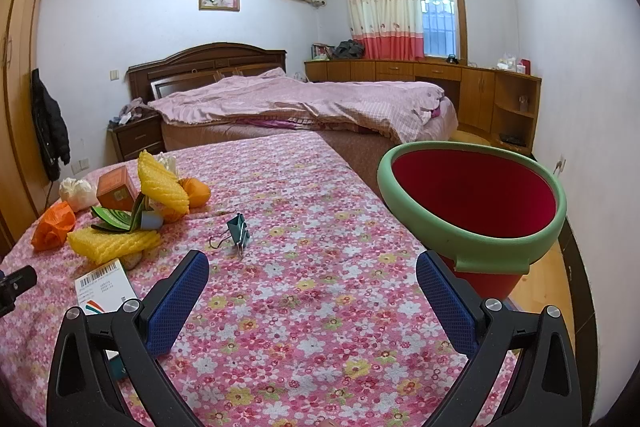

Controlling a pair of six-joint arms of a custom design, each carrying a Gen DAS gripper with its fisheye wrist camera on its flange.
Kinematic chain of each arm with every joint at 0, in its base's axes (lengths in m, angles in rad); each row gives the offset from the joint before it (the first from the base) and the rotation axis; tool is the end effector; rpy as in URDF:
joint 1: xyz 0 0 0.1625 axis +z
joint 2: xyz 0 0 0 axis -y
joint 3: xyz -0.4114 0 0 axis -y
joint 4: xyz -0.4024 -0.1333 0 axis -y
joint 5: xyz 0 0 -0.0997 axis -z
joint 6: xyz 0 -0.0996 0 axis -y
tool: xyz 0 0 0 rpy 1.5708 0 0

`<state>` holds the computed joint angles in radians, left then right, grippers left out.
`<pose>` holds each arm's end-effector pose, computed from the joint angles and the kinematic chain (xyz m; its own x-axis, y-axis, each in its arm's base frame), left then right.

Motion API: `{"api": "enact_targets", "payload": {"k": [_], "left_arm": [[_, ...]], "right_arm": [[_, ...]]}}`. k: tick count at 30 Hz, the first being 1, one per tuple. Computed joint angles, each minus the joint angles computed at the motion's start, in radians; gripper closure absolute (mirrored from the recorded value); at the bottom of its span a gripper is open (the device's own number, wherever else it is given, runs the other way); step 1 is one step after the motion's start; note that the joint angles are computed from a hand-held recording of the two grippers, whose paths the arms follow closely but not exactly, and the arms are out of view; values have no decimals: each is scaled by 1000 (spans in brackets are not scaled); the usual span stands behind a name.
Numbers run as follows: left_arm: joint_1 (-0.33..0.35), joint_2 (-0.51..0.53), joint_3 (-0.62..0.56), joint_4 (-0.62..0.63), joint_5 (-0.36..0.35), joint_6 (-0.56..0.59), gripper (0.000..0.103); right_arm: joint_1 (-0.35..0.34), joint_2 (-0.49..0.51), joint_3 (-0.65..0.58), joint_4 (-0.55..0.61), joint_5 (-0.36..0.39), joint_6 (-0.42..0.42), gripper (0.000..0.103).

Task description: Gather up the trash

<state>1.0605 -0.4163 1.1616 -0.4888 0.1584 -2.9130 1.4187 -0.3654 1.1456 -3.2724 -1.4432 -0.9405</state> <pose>-0.1211 -0.6907 -0.0445 -0.5604 -0.6866 -0.4632 0.2576 0.3870 -0.8854 0.0217 -0.8220 0.0461 -0.6609 -0.4533 0.5981 -0.7504 0.3928 -0.5316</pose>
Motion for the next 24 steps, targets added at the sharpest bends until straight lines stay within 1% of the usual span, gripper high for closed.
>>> {"api": "enact_targets", "payload": {"k": [5,8,9,11,15,17,19,21,22,24], "left_arm": [[0,1,-3,7,-1,-7,13],[2,7,-16,40,3,-40,13],[2,13,-28,70,3,-65,13],[4,32,-71,180,7,-154,13],[9,69,-154,379,19,-321,13],[14,91,-208,465,19,-372,13],[13,92,-227,467,5,-335,15],[10,83,-233,414,-9,-246,15],[10,84,-248,420,-12,-233,15],[13,93,-290,478,-9,-249,15]], "right_arm": [[0,0,-1,0,-1,-1,0],[-1,-1,-2,4,-1,-2,0],[-1,-2,-5,12,-3,-4,0],[1,0,-15,28,-12,-7,0],[14,15,-56,93,-55,-27,0],[19,20,-70,116,-74,-32,0],[25,19,-76,135,-79,-30,0],[32,19,-93,167,-67,-29,0],[34,19,-92,171,-64,-29,0],[48,26,-126,232,-75,-20,0]]}}
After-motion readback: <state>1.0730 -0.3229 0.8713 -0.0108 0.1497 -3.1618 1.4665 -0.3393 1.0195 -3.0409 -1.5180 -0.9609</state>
